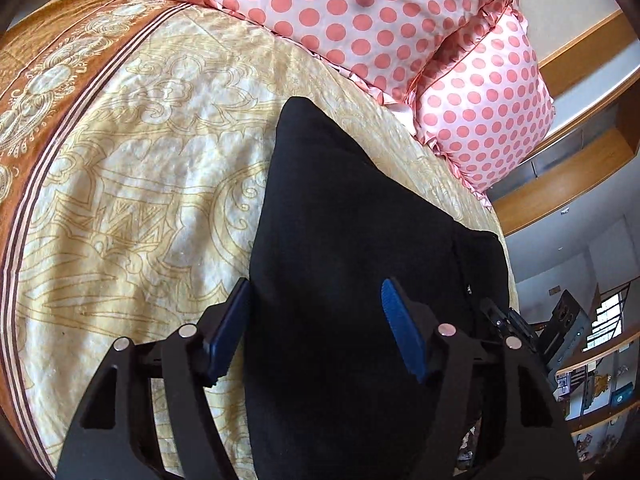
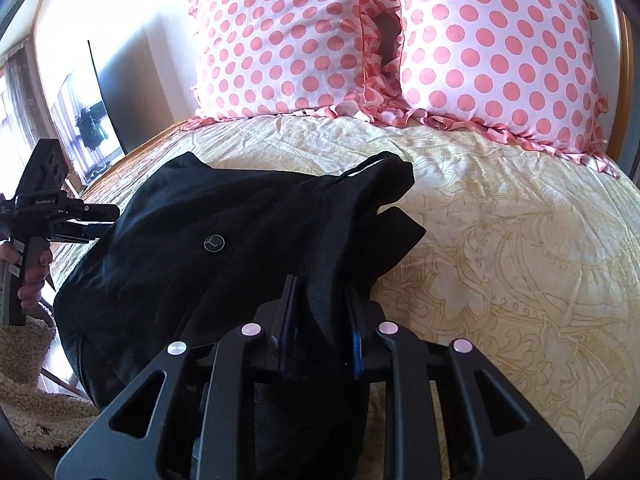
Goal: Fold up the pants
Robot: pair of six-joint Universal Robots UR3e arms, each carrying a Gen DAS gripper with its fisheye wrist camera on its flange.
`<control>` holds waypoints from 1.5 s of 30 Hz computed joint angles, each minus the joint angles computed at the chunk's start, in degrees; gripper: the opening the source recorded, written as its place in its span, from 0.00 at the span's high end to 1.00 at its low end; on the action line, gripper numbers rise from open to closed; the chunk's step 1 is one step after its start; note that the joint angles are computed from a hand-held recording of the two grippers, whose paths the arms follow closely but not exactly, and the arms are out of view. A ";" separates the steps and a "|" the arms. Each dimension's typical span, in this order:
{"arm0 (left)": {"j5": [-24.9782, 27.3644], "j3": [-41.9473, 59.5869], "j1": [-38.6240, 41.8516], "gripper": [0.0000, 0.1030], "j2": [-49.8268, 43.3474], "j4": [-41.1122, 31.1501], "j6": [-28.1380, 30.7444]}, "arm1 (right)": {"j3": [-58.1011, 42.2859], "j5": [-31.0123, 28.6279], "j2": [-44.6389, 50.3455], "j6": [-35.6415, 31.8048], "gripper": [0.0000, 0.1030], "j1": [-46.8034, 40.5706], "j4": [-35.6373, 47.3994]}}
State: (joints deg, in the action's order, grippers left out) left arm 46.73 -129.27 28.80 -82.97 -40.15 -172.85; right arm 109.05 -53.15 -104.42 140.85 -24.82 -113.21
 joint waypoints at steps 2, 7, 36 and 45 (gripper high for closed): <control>0.04 0.66 0.04 0.40 -0.18 -0.70 -0.04 | -0.23 -0.62 0.92 1.33 0.66 0.06 -0.21; 3.16 1.43 -2.49 0.75 -1.92 4.00 -2.77 | 0.96 1.60 0.56 0.79 0.75 -0.96 0.31; 14.57 38.71 -13.49 0.91 -31.52 15.60 -19.35 | -36.50 -4.11 38.65 26.30 0.89 10.21 -10.82; 21.85 28.41 -12.29 0.34 -24.77 18.96 -21.30 | -25.02 -14.03 29.46 26.74 0.66 10.77 -22.92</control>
